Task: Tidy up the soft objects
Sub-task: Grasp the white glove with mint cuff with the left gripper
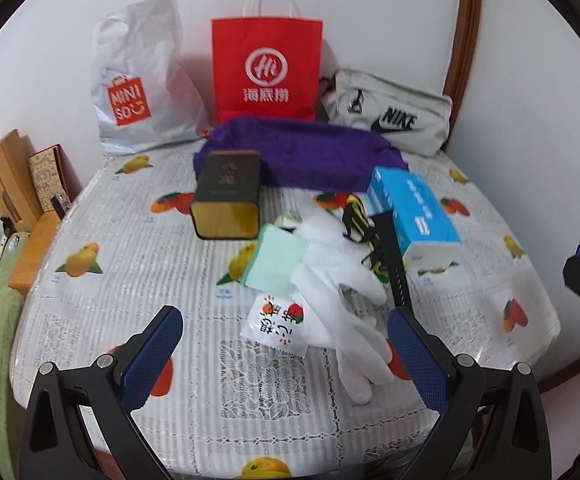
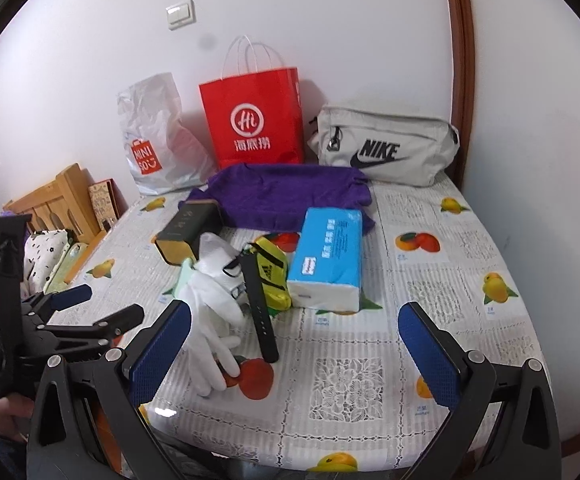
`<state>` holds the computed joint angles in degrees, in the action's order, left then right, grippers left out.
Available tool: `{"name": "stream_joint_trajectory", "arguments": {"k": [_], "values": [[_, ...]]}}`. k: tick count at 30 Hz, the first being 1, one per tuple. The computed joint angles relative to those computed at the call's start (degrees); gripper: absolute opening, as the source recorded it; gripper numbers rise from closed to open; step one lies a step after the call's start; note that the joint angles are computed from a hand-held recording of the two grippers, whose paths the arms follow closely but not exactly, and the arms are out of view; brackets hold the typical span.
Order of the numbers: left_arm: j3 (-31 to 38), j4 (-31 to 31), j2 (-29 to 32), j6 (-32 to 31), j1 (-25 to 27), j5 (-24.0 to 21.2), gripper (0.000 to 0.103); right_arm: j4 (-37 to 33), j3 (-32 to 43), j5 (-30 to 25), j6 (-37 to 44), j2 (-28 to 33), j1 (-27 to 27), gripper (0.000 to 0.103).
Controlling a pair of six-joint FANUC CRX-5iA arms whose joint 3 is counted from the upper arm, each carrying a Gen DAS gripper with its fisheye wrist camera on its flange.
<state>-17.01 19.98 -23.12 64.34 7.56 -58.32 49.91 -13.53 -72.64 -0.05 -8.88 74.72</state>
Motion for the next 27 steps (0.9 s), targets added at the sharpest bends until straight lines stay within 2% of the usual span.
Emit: {"name": "stream_joint_trajectory", "arguments": {"k": [6,9,14,18,21,24,26,27], "values": [[-1.31,0.48,2.21,-1.11,-2.19,2.24,0.103,-2.19,-1.57,2.46,0.15,-0.45,-2.26,0.102],[-0.55,-2.04,3.82,0.64,-3.9,3.04,0.103,-2.99,-2.65,4.19,0.22,-0.79,-3.48,0.102],[0.33,-2.72,7.26,0.99,-5.23,3.6,0.103,-5.03,-3.38,6.5,1.3,-0.27,-5.45,0.102],[1.32,-2.91,9.96,0.15,-6.13,4.28,0.097,-6.97,-3.77,9.45,3.45,0.34,-7.19,0.102],[2.03,-2.95,11.56,-0.83,-6.68,4.94,0.087,-8.51,-3.68,11.28,5.24,1.07,-8.37,0.102],[2.0,-1.08,12.65,-2.96,-6.18,4.98,0.071,-9.18,-3.94,13.1,6.4,1.82,-9.42,0.102],[1.96,0.73,13.4,-4.53,-5.58,4.33,0.054,-9.58,-3.88,14.0,6.98,2.4,-9.91,0.102],[1.64,2.26,13.62,-5.95,-5.08,3.82,0.049,-9.6,-4.01,14.67,7.16,2.61,-10.15,0.102]]}}
